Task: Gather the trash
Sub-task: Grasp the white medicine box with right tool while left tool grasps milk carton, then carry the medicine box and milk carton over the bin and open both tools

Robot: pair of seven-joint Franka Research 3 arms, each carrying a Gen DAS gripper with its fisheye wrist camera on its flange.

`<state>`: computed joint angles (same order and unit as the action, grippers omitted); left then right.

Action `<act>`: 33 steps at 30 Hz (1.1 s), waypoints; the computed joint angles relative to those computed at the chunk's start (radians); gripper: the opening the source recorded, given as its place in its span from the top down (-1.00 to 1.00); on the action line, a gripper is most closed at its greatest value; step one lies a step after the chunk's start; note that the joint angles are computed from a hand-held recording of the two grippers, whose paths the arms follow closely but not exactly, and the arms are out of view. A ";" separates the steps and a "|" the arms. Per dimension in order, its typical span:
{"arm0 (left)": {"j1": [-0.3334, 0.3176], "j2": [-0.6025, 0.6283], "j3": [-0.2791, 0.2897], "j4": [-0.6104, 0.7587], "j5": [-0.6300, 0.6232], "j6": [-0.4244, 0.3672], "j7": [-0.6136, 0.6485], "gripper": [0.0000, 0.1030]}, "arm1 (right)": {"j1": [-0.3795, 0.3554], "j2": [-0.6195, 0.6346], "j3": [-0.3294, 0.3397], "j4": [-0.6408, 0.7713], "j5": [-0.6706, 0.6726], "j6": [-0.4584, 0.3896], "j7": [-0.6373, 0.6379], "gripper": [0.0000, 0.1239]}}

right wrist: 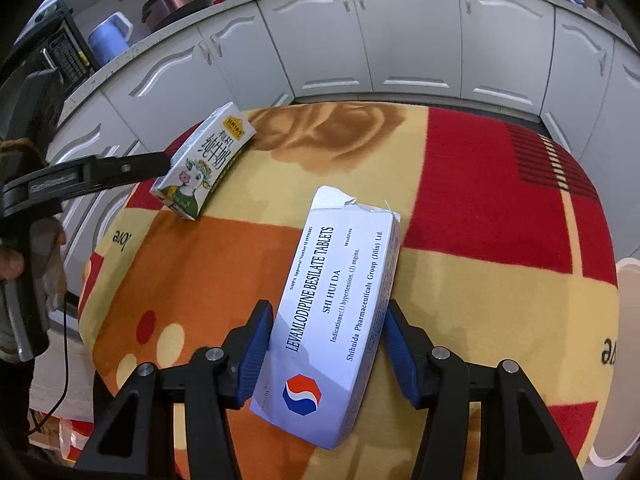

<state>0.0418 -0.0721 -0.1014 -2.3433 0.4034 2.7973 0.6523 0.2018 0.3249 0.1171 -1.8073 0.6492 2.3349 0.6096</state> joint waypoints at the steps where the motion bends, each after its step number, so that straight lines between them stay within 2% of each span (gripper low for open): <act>1: 0.003 0.023 0.000 0.022 0.007 -0.013 -0.012 -0.27 | 0.000 0.003 0.001 0.004 0.001 -0.001 0.000 0.13; 8: 0.003 0.124 0.017 0.073 -0.083 -0.004 0.010 -0.24 | 0.033 0.029 -0.003 0.013 -0.058 0.053 0.059 0.08; 11: 0.003 0.131 0.013 0.064 -0.133 0.007 0.039 0.30 | 0.032 0.018 0.007 -0.013 -0.056 0.089 0.042 0.05; 14: -0.008 0.107 0.016 0.034 -0.088 0.036 -0.011 0.30 | 0.023 0.012 0.015 -0.028 -0.033 0.111 0.024 0.14; 20: -0.028 0.010 -0.016 -0.039 0.059 0.061 -0.160 0.30 | -0.015 -0.022 0.016 -0.051 0.042 0.063 -0.042 0.16; 25: -0.052 -0.025 -0.074 -0.053 0.194 0.026 -0.293 0.30 | -0.038 -0.074 -0.004 -0.097 0.100 0.053 -0.095 0.16; 33: -0.119 0.013 -0.103 0.009 0.293 -0.034 -0.388 0.30 | -0.073 -0.125 -0.044 -0.145 0.156 0.040 -0.147 0.16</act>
